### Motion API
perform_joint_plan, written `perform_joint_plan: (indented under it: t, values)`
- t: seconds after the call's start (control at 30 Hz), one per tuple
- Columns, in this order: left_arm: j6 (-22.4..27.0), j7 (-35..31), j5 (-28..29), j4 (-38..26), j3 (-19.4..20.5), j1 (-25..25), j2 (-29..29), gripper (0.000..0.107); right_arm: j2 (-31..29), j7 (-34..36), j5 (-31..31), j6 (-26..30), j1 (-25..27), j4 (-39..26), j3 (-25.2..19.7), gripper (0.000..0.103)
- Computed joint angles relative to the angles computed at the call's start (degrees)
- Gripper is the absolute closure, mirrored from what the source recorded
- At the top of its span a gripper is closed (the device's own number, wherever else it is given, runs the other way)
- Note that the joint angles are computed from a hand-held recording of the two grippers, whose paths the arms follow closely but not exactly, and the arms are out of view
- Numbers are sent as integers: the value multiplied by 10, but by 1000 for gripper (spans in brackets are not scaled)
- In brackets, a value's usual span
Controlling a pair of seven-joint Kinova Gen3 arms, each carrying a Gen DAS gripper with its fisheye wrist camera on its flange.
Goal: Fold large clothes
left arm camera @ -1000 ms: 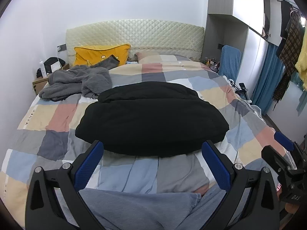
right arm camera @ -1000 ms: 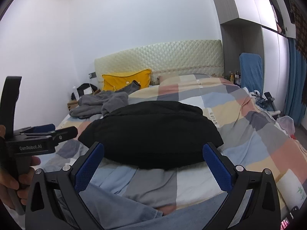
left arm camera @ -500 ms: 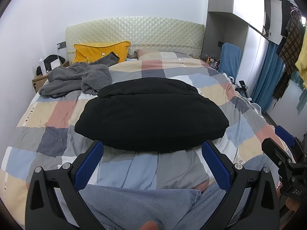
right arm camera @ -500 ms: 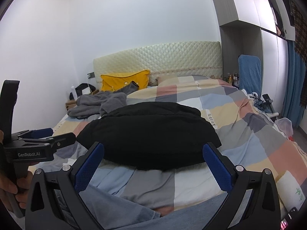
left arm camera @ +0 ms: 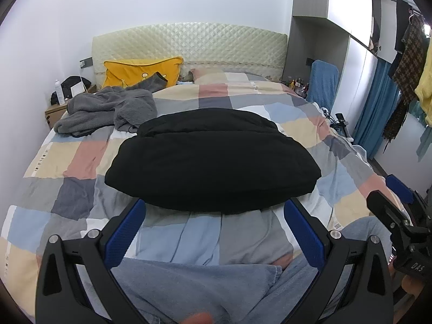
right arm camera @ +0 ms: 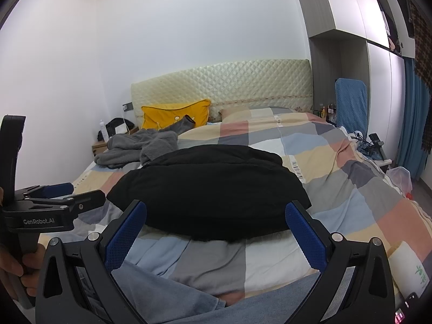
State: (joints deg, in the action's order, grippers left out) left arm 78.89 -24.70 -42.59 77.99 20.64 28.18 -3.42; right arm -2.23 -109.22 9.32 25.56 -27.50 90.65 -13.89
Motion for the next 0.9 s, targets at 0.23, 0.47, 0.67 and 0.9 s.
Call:
perform_joint_plan:
  t: [0.23,0.47,0.67,0.9]
  values:
    - [1,0,9,-3,-2,-4,-1,5,0,2,-2,0,0,-1,1,0]
    - [3,-3,9,-6,0,-5,-1,5,1,1,0,-4,1,0,1,0]
    - [2,-4,5,-7,0,-4,0,5,-1,-10,9,-5,1,2,-1,0]
    - [4,-3,1,-6,1,-3,0,5,-4,-25,22,-4,4,5,-5,0]
